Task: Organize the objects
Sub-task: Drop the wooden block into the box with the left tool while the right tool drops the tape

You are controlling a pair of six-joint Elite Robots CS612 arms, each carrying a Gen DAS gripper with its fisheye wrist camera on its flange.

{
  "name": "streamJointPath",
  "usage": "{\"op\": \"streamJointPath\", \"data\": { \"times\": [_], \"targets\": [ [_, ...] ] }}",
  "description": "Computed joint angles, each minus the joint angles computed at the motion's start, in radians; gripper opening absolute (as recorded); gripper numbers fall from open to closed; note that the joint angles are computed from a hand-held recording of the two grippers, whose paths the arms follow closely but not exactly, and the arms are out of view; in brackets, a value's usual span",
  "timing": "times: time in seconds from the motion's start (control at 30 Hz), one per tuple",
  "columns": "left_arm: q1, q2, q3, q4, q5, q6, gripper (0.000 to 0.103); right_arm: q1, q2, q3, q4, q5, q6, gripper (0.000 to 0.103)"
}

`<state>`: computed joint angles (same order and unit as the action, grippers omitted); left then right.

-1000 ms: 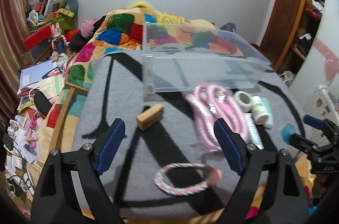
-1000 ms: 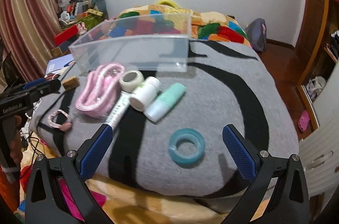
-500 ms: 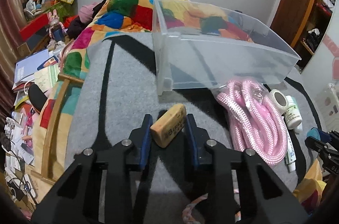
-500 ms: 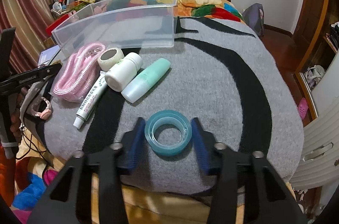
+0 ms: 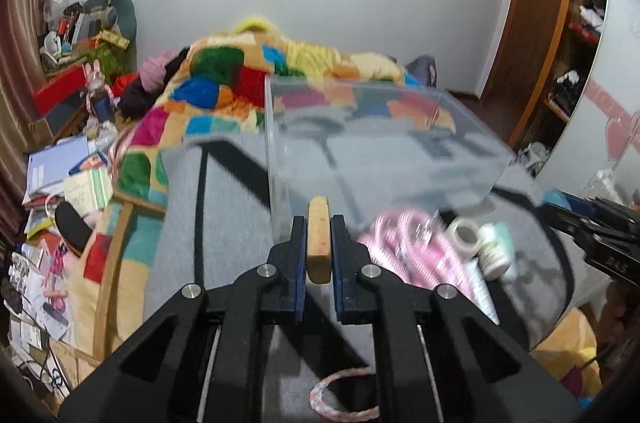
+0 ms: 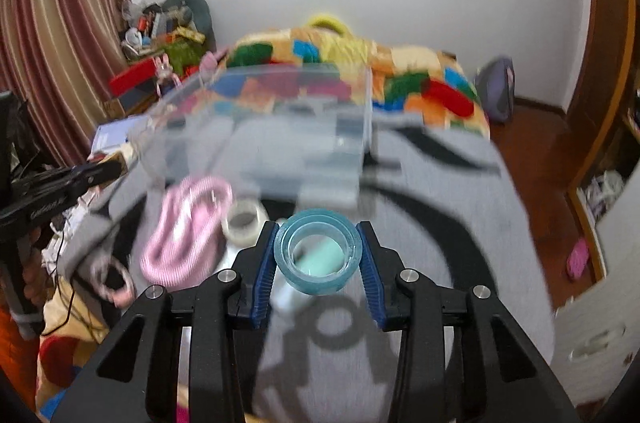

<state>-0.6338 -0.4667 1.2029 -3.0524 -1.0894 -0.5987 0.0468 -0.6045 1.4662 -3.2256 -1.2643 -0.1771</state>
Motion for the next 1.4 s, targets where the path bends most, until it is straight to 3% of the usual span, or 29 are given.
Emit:
{"op": "streamJointPath", "data": {
  "times": [0.23,0.83,1.0,1.1,1.23,1.4],
  "targets": [
    [0.012,0.012,-0.064,-0.007,0.013,0.048,0.010,0.019,0.033,-0.114,-0.001,0.012,0.015,0.036],
    [0.063,0.156,-0.388,0.335,-0.104,0.044,0.010,0.064,0.173,-0.429,0.354,-0.086,-0.044,0.036],
    [0.066,0.167,-0.408,0.363,-0.119,0.042,0.011,0.066,0.190,-0.458,0.396,-0.088,-0.054,0.036],
    [0.067,0.165,-0.407,0.363,-0.116,0.041,0.025,0.068,0.190,-0.457,0.402,-0.089,-0.056,0.036],
    [0.060,0.147,-0.370,0.322,-0.085,0.053,0.041,0.064,0.172,-0.425,0.365,-0.078,-0.048,0.050],
    [0.039,0.101,-0.285,0.241,-0.018,0.077,0.069,0.059,0.133,-0.351,0.267,-0.074,-0.061,0.061]
  ]
}}
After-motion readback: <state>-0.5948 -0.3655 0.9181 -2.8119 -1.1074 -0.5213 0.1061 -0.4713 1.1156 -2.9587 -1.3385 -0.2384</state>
